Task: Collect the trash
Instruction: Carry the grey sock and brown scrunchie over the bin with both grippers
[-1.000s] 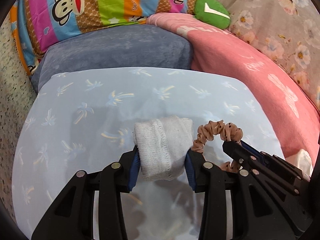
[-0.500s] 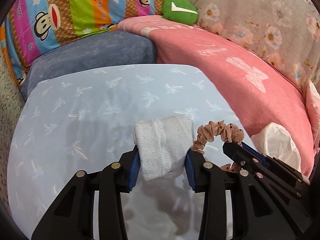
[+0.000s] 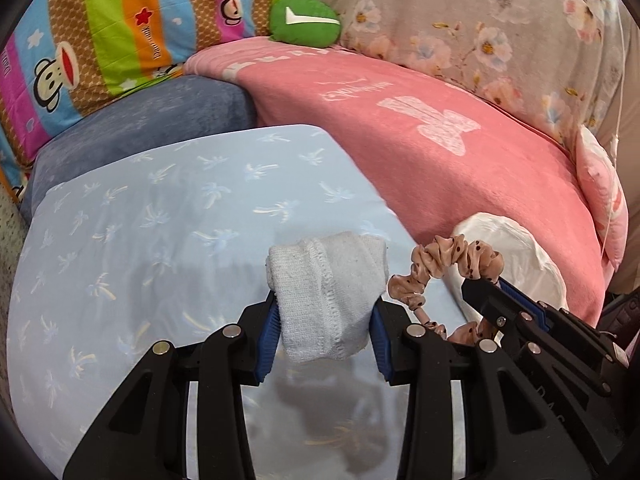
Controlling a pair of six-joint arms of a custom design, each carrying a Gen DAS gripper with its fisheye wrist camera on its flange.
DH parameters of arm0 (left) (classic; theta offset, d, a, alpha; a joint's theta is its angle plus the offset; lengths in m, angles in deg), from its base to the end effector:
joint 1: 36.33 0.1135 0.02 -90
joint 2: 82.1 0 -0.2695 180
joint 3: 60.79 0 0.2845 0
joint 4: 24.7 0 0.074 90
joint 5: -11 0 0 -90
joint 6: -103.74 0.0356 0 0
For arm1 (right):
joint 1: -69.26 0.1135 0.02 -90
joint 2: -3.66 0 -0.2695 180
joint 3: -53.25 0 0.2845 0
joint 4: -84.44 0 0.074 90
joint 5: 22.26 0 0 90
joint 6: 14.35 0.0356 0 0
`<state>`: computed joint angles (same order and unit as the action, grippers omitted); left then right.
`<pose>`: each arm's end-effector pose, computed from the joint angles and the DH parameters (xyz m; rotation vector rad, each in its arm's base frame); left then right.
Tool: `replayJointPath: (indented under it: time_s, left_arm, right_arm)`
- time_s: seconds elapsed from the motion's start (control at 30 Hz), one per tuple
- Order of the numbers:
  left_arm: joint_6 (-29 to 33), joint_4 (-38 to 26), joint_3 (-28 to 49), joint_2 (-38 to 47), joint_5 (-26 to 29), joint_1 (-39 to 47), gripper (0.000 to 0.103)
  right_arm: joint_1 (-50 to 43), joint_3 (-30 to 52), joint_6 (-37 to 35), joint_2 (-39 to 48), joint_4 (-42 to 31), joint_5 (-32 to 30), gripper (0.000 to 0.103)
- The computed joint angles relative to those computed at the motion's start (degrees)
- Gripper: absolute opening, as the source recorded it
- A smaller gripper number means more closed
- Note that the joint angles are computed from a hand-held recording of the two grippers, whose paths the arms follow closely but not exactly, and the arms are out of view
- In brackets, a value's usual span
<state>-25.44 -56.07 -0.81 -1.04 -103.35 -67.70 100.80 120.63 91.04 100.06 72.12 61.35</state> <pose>0.2710 -0.1480 0.1930 -0.3351 2.3547 -0.0479 0.3226 0.2026 0.1711 -0.3886 2.3169 0.5431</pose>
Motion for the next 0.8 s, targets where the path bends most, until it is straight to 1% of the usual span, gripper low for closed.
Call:
replayJointPath:
  time_s: [0.33, 0.53, 0.63, 0.8]
  left_arm:
    - [0.2, -0.4, 6.5, 6.6, -0.7, -4.8, 0.038]
    - [-0.1, -1.2, 10.8, 10.5, 1.0, -6.6, 0.038]
    - [0.5, -1.8, 13.2, 12.4, 0.6, -7.8, 0.038]
    - [1.2, -2.1, 16.6, 15.2, 0.8, -9.0, 0.038]
  right_arm:
    - [-6.9, -3.9, -1.1, -4.4, 0.3, -2.6, 0.008]
    - [-11.2, -5.6, -0.9, -6.8, 0.5, -4.6, 0.009]
    - [-13.7, -6.5, -1.3, -7.6, 0.8, -6.0, 0.009]
    - [-17.2, -7.7, -2.6, -8.4, 1.2, -6.3, 0.009]
